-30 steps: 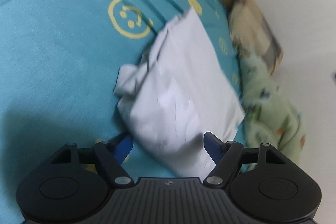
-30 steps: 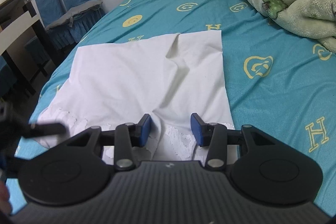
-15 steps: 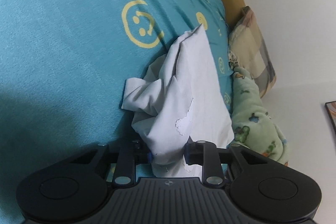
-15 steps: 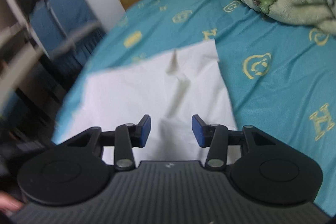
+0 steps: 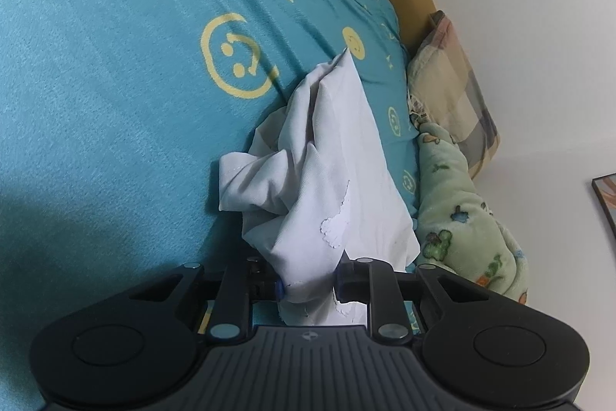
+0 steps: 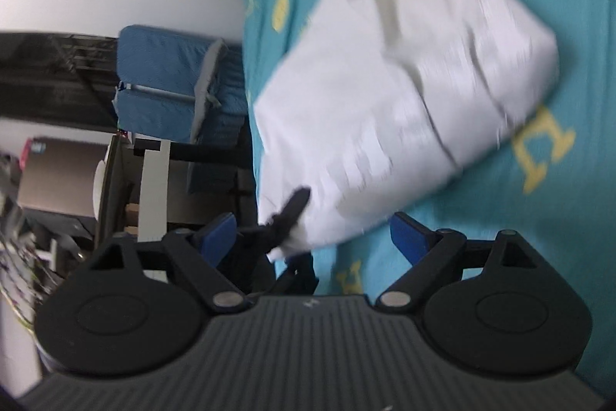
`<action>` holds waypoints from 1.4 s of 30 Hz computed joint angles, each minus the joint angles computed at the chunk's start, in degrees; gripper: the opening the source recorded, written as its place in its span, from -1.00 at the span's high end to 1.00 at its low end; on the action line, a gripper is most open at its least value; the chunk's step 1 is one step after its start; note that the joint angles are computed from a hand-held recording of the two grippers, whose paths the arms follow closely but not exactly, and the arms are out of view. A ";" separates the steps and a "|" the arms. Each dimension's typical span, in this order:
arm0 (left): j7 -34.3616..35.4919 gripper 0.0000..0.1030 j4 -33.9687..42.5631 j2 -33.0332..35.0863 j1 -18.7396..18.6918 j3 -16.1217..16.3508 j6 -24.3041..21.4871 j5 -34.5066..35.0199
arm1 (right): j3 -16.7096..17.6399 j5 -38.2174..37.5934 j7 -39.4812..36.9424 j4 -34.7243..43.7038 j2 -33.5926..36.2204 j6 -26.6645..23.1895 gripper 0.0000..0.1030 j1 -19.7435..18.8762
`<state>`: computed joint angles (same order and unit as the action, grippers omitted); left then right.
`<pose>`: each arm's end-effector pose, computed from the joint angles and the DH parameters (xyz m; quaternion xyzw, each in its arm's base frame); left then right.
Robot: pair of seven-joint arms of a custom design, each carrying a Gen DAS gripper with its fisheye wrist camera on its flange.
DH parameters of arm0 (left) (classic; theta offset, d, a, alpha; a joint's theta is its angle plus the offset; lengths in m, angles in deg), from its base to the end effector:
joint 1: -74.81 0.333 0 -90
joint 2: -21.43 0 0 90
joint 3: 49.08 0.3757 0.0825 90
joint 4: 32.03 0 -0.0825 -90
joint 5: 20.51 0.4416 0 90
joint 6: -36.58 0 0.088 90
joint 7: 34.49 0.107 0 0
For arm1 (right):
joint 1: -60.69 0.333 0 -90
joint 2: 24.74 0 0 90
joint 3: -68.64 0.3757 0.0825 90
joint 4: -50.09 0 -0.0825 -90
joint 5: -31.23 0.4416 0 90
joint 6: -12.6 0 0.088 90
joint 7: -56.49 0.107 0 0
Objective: Fold clothes
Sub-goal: 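Grasp the folded shirt with both grippers and lift it off the bed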
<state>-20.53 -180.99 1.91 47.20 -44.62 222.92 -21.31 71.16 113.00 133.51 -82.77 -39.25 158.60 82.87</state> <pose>0.4462 -0.1865 0.5126 0.8370 -0.2697 0.4731 0.0532 0.4917 0.2133 0.5165 -0.4675 0.7188 0.2572 0.4457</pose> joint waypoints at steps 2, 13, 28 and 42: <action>-0.32 0.57 -0.29 -0.25 -0.23 0.27 0.35 -0.19 | -0.08 1.52 1.07 -0.02 0.83 0.02 -0.73 0.06; -4.03 0.59 -0.97 -0.06 -1.82 2.55 2.59 1.67 | 1.79 -3.60 15.22 -3.05 0.55 18.24 -0.42 -0.49; -3.69 0.63 -0.85 -5.32 -6.69 6.68 3.71 9.98 | 0.23 5.60 0.61 -4.82 -6.27 26.86 0.58 4.06; 3.34 0.63 4.10 -11.49 -20.32 7.91 -2.76 1.16 | 3.13 -16.90 18.60 -15.79 -28.02 27.64 0.58 -3.40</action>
<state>-17.19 -176.90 -9.58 26.88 -36.71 220.16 -20.15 74.29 96.09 152.11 -98.56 -67.27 186.25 79.47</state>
